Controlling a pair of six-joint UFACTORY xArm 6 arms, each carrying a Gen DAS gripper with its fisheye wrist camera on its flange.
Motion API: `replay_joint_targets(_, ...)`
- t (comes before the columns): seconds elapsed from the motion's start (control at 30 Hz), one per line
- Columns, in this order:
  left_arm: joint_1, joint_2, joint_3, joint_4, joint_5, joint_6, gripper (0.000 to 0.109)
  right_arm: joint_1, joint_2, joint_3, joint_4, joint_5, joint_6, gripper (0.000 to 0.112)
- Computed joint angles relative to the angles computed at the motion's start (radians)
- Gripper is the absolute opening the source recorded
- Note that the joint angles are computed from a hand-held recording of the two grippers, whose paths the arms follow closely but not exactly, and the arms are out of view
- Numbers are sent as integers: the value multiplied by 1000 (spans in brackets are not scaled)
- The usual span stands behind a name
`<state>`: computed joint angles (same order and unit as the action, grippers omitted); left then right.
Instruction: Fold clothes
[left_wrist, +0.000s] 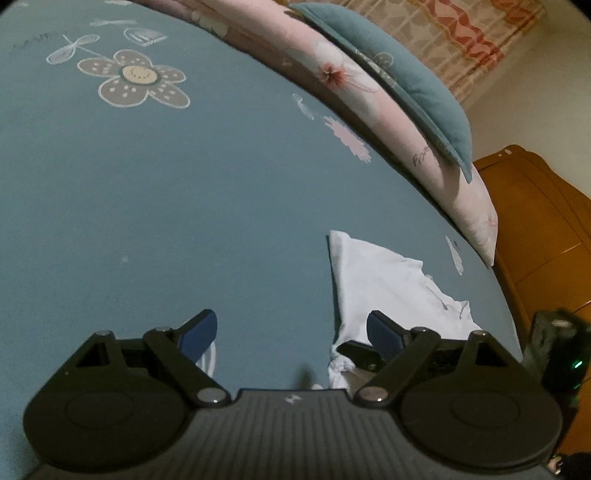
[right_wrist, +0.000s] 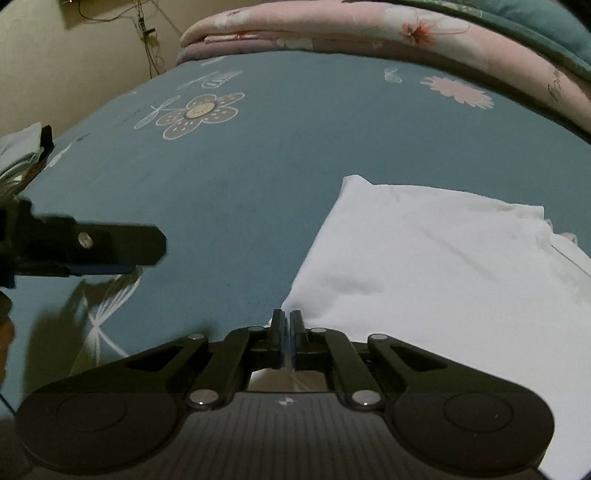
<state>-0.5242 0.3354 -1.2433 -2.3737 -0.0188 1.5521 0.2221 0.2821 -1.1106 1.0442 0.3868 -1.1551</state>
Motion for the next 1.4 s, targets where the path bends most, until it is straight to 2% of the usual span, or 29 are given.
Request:
replay_joint_targets(0.07,-1,3,-3,1,5,-5,88,-25,-25,2,25,28,-29,5)
replay_joint_targets(0.17,-12,7,-2,58,6,-58,88,-35,-24,-20,57,-1,-36,5)
replay_joint_targets(0.37,-30,17,8,210,-5,-200,88,-5,112,-128,-76,-19,102,5)
replay_joint_targets(0.47,-33,17,19,272,-2,-259,88,-5,114,-145,24,-10,30,5)
replay_joint_targets(0.57,-46,17,37,397,4,-365,88,0,118,-161,61,-53,-5,5)
replay_joint_targets(0.73,-69,22,55,568,-5,-498,88,7,212,-248,-29,-91,102,4)
replay_joint_targets(0.83,-68,24,57,585,3,-512,88,5,264,-309,-59,-92,149,2)
replay_joint_targets(0.87,-66,22,57,577,7,-504,89,2,269,-321,-69,-89,170,5)
replay_joint_targets(0.97,-64,22,54,549,10,-480,89,-4,259,-331,-3,-75,141,5)
replay_joint_targets(1.07,-72,23,58,597,1,-523,89,6,306,-367,-145,-90,260,6)
replay_joint_targets(1.17,-74,21,61,617,7,-532,89,12,322,-386,-186,-108,289,5)
replay_joint_targets(1.23,-75,22,64,637,6,-549,89,9,307,-378,-177,-114,294,7)
replay_joint_targets(1.33,-79,20,68,660,0,-572,89,-15,241,-322,-93,-84,204,9)
replay_joint_targets(1.4,-80,18,65,639,0,-553,89,-33,203,-276,-118,-78,211,9)
